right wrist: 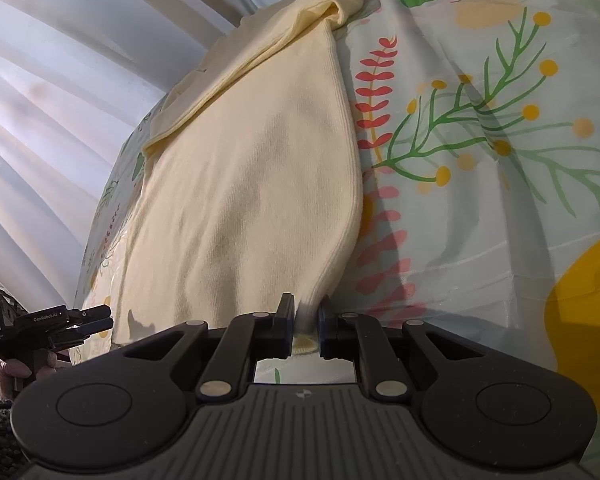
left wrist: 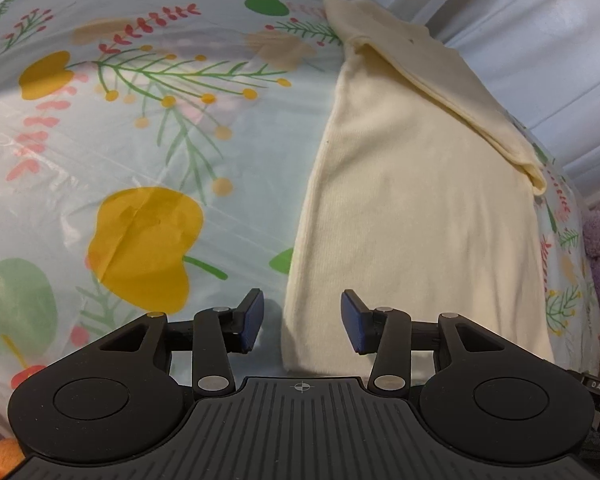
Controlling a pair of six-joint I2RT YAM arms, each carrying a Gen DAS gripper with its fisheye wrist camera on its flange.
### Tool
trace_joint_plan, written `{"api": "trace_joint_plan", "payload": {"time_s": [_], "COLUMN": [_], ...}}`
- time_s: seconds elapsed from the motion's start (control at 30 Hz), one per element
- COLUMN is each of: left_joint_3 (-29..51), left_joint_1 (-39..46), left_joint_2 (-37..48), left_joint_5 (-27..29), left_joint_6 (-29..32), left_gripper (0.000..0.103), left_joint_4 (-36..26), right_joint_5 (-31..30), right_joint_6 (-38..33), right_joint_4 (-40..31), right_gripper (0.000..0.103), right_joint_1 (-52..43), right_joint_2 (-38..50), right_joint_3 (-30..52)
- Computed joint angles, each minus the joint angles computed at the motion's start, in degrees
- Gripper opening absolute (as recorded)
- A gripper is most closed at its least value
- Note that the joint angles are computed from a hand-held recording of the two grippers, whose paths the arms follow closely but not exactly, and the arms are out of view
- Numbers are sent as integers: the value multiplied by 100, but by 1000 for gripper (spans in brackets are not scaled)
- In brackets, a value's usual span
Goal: Fold small clothes
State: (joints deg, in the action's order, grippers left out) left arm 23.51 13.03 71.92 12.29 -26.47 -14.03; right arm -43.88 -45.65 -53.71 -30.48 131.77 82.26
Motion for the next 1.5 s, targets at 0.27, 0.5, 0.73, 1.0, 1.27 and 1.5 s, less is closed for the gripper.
{"api": "trace_joint_plan", "payload": {"time_s": [0.27, 0.5, 0.73, 1.0, 1.27, 1.5], "left_joint_3": [28, 95, 215, 975, 1975, 2950], "left_joint_1": [336, 111, 150, 351, 248, -159], "left_joint_2": [567, 640, 259, 902, 2464, 3633], "left_joint_5": [1098, 908, 1131, 1237, 822, -287], "left_joint_6": [227, 452, 74, 44, 65, 491], "left_gripper": [45, 9, 8, 8, 8, 8], "left_joint_4": [250, 458, 987, 1807, 2786, 2566], "right_joint_5": [-17, -108, -484, -572, -13, 815], "right_joint_6": [255, 183, 474, 1373, 2855, 3357], "right_joint_4": [-254, 54, 501, 1750, 3461, 3799], "right_gripper": [15, 8, 7, 7, 7, 7], "right_joint_1": [19, 74, 174, 650, 1421, 2018], "right_joint_2": [207, -39, -283, -533, -142, 558], "right_joint_3": [306, -6, -58, 156, 625, 1394]}}
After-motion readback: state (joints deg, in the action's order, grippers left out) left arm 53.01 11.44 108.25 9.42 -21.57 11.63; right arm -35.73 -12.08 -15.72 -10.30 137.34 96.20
